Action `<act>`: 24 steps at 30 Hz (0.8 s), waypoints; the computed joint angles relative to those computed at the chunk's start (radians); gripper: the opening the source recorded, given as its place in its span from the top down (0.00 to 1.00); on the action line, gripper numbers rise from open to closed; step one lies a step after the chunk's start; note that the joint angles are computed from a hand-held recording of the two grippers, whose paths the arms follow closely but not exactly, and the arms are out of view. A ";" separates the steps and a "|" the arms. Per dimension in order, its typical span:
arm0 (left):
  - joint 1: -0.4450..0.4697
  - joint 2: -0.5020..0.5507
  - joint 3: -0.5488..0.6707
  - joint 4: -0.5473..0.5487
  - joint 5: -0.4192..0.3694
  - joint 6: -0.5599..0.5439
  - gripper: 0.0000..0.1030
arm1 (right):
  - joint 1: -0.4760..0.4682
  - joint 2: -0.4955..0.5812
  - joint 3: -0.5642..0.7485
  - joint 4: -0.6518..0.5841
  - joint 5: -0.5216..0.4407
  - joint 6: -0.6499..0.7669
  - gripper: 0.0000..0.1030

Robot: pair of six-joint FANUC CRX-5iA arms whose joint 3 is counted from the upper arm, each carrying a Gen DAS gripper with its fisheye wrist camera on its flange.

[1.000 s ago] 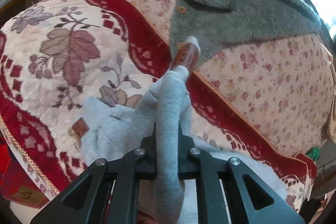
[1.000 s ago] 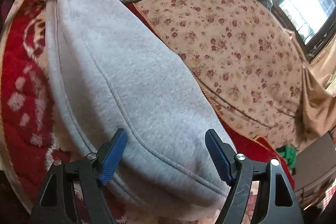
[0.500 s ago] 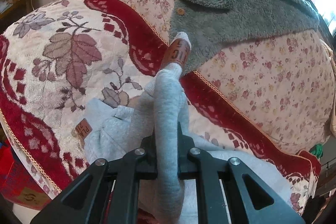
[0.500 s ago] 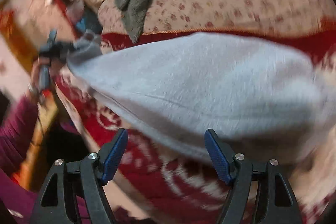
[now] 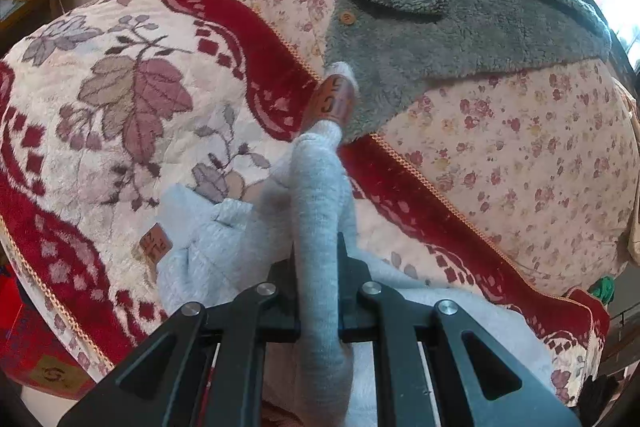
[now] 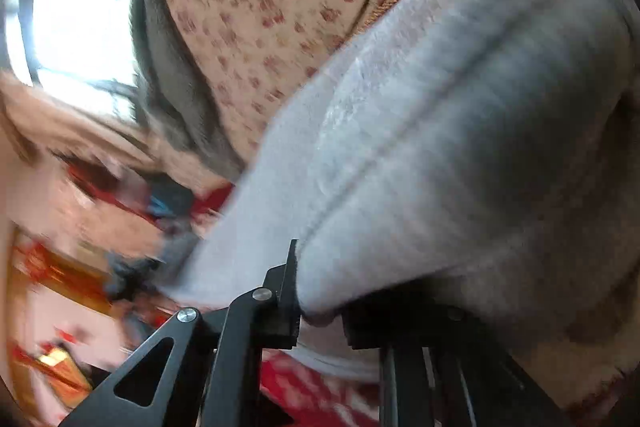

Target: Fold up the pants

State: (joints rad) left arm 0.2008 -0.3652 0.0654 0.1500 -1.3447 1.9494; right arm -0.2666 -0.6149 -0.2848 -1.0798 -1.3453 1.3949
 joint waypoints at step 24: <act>0.252 -0.195 -0.399 0.326 0.126 -0.356 0.88 | -0.344 -0.037 0.080 -0.078 -0.316 0.151 0.85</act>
State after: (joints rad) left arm 0.4525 -0.5605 -0.3336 0.4765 -1.2183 1.5933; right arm -0.6107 -0.6514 -0.2047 -1.1578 -1.6608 1.5454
